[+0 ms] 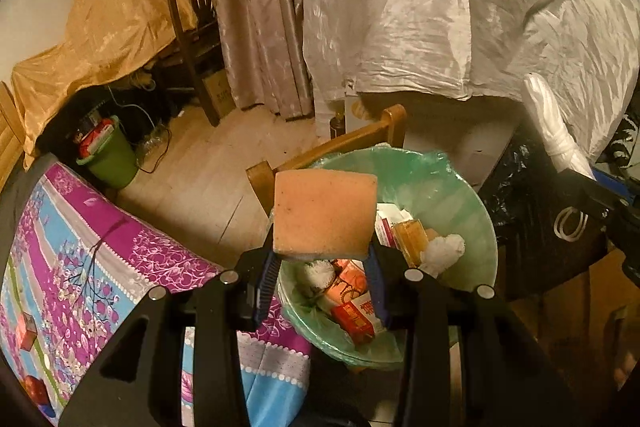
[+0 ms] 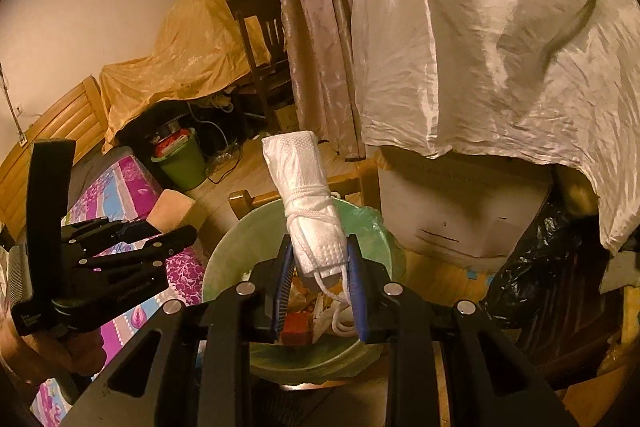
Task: Collect trash
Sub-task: 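Carry the packet and sponge over the green bin and open both tools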
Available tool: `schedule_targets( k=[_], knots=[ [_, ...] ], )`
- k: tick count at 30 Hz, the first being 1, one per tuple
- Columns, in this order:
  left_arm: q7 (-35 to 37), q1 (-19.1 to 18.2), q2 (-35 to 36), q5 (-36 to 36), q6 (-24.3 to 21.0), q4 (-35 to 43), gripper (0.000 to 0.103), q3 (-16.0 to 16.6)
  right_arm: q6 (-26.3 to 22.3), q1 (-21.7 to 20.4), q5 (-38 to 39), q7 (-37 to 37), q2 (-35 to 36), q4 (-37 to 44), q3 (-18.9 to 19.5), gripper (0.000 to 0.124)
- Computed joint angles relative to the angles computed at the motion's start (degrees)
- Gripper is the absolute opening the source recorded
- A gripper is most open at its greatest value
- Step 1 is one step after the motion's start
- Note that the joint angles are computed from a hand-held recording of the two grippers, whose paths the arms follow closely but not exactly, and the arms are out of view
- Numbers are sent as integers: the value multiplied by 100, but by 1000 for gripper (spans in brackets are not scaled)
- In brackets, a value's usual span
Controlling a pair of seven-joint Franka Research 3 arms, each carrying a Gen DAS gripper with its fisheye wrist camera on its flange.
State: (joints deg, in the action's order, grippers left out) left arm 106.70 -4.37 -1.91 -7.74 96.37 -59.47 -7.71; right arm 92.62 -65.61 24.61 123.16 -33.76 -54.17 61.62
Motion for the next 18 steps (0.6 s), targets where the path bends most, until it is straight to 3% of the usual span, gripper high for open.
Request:
schedule_targets(
  k=[3,5,6,7,9,15,18],
  knots=[
    [25,3,152,-160,-49,161,38,-2,231,19,105,-27,58,-200,90,29],
    [94,40,362,-480,-240,427,44,2,160,-199,51,-60,128,-148,349,46],
    [92,24,434,-375,-299,509,65,-39,144,-244,66,-88,85,-177,340,47],
    [102,15,378,-258,-175,390,76,-64,139,-264,96,-92,49,-222,309,47],
    [299,38,122,-282,222,-74,76,-53,265,-56,128,-3,-45,-488,74,47],
    [364,57,-144,-490,356,-497,76,52,569,754,-221,219,-127,-1102,-381,47],
    [452,55,-361,-594,492,-766,76,113,538,937,-499,325,-129,-1062,-422,51]
  ],
)
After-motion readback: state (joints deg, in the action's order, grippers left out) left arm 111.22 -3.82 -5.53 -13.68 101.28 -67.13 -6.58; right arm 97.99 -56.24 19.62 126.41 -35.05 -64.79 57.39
